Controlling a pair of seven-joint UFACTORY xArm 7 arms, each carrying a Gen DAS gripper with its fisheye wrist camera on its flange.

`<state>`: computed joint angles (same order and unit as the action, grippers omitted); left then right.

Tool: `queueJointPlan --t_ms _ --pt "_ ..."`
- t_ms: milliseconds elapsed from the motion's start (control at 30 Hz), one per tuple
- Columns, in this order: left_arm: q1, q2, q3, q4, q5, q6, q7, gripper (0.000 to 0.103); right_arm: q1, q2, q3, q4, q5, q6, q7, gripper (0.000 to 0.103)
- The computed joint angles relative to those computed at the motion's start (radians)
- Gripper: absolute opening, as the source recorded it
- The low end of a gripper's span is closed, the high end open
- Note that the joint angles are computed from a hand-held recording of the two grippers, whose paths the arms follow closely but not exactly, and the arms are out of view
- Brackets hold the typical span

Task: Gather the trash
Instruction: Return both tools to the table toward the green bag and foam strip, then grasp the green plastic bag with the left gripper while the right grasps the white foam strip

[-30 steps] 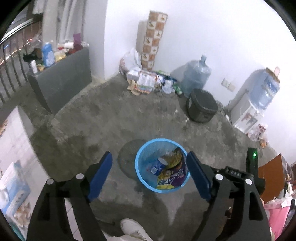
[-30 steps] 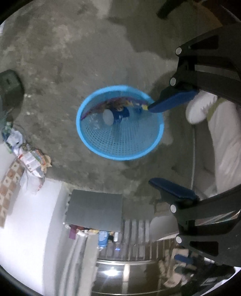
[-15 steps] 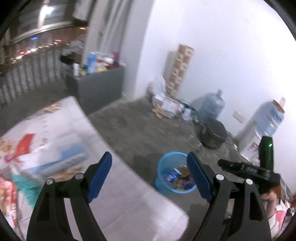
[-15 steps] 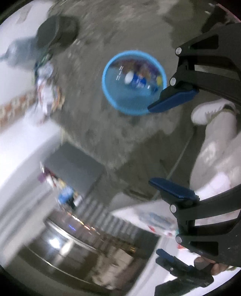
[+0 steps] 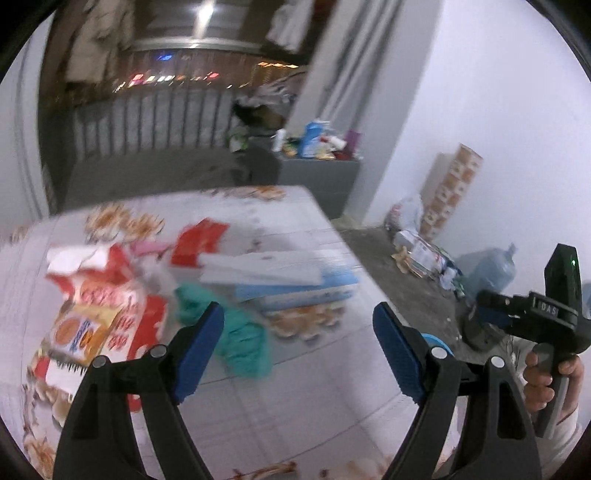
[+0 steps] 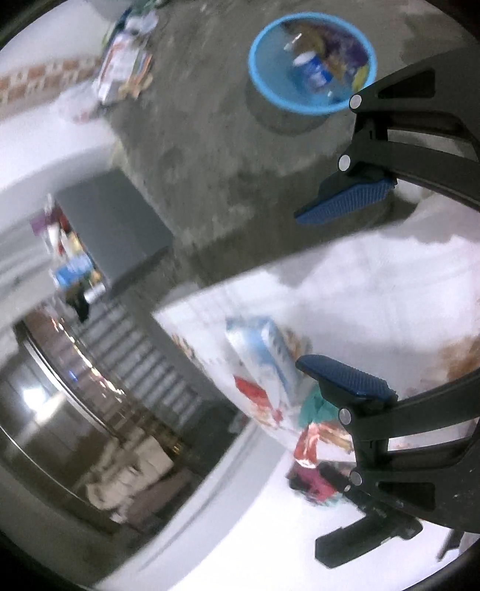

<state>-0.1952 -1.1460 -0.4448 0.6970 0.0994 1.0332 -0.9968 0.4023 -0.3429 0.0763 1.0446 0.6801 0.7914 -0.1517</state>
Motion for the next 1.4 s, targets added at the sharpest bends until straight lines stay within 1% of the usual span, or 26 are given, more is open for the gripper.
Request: queueJointPlan --t_ms 100,200,267,433,500,567,633,667,700,733,767,867,967,1000,1033,1067,1100,1133,1200,1300,1400 --pt "-0.012 -0.047 0.029 -0.051 -0.015 0.004 -0.013 0.077 0.022 0.11 0.03 0.103 0.001 -0.001 -0.005 0.07" --pt "-0.007 -0.049 0.056 -0.08 -0.016 0.007 0.001 0.073 0.031 0.231 0.064 0.221 -0.004 0.003 -0.004 0.07" --pt "-0.001 -0.032 0.063 -0.087 -0.025 0.007 -0.001 0.07 0.031 0.338 0.093 0.327 -0.043 0.014 0.012 0.069" --pt "-0.005 -0.004 0.092 -0.124 -0.043 -0.008 0.0 0.062 0.05 0.576 0.152 0.59 -0.2 0.055 0.095 0.069" --pt "-0.007 0.005 0.102 -0.139 -0.05 -0.014 -0.002 0.056 0.068 0.674 0.162 0.706 -0.269 0.089 0.116 0.069" --pt "-0.011 0.008 0.113 -0.152 -0.058 -0.023 -0.005 0.051 0.092 0.768 0.164 0.829 -0.341 0.15 0.138 0.069" --pt "-0.013 0.011 0.121 -0.162 -0.066 -0.026 -0.011 0.045 0.111 0.849 0.166 0.936 -0.389 0.231 0.145 0.069" --pt "-0.014 0.013 0.126 -0.172 -0.072 -0.031 -0.015 0.042 0.12 0.879 0.165 0.976 -0.406 0.272 0.146 0.069" --pt "-0.014 0.012 0.129 -0.178 -0.072 -0.04 -0.016 0.04 0.114 0.896 0.182 0.989 -0.425 0.294 0.145 0.069" --pt "-0.012 0.005 0.129 -0.187 -0.07 -0.048 -0.02 0.04 0.131 0.875 0.157 0.962 -0.415 0.274 0.119 0.069" --pt "-0.012 0.0 0.13 -0.192 -0.069 -0.055 -0.022 0.04 0.121 0.87 0.173 0.958 -0.418 0.296 0.105 0.069" --pt "-0.02 -0.009 0.132 -0.201 -0.073 -0.075 -0.024 0.038 0.097 0.803 0.187 0.876 -0.37 0.325 0.091 0.068" --pt "-0.029 -0.02 0.131 -0.21 -0.082 -0.089 -0.029 0.038 0.084 0.679 0.186 0.708 -0.339 0.29 0.085 0.068" --pt "-0.032 -0.027 0.127 -0.212 -0.082 -0.088 -0.031 0.037 0.079 0.637 0.187 0.653 -0.325 0.277 0.083 0.066" --pt "-0.038 -0.038 0.127 -0.219 -0.086 -0.095 -0.033 0.037 0.061 0.584 0.195 0.581 -0.272 0.271 0.062 0.062" --pt "-0.057 -0.055 0.136 -0.236 -0.099 -0.122 -0.029 0.036 0.048 0.549 0.199 0.534 -0.218 0.279 0.043 0.058" --pt "-0.07 -0.065 0.136 -0.242 -0.109 -0.136 -0.029 0.036 0.041 0.51 0.199 0.485 -0.176 0.278 0.033 0.056" --pt "-0.076 -0.066 0.13 -0.238 -0.112 -0.138 -0.026 0.036 0.039 0.464 0.197 0.426 -0.142 0.27 0.022 0.055" --pt "-0.087 -0.061 0.104 -0.224 -0.107 -0.136 -0.019 0.036 0.047 0.369 0.19 0.314 -0.115 0.238 0.016 0.053" --pt "-0.112 -0.07 0.09 -0.222 -0.127 -0.128 -0.032 0.036 0.06 0.288 0.172 0.223 -0.095 0.203 0.036 0.052" --pt "-0.142 -0.092 0.08 -0.23 -0.152 -0.118 -0.052 0.036 0.065 0.184 0.143 0.109 -0.033 0.195 0.017 0.05"
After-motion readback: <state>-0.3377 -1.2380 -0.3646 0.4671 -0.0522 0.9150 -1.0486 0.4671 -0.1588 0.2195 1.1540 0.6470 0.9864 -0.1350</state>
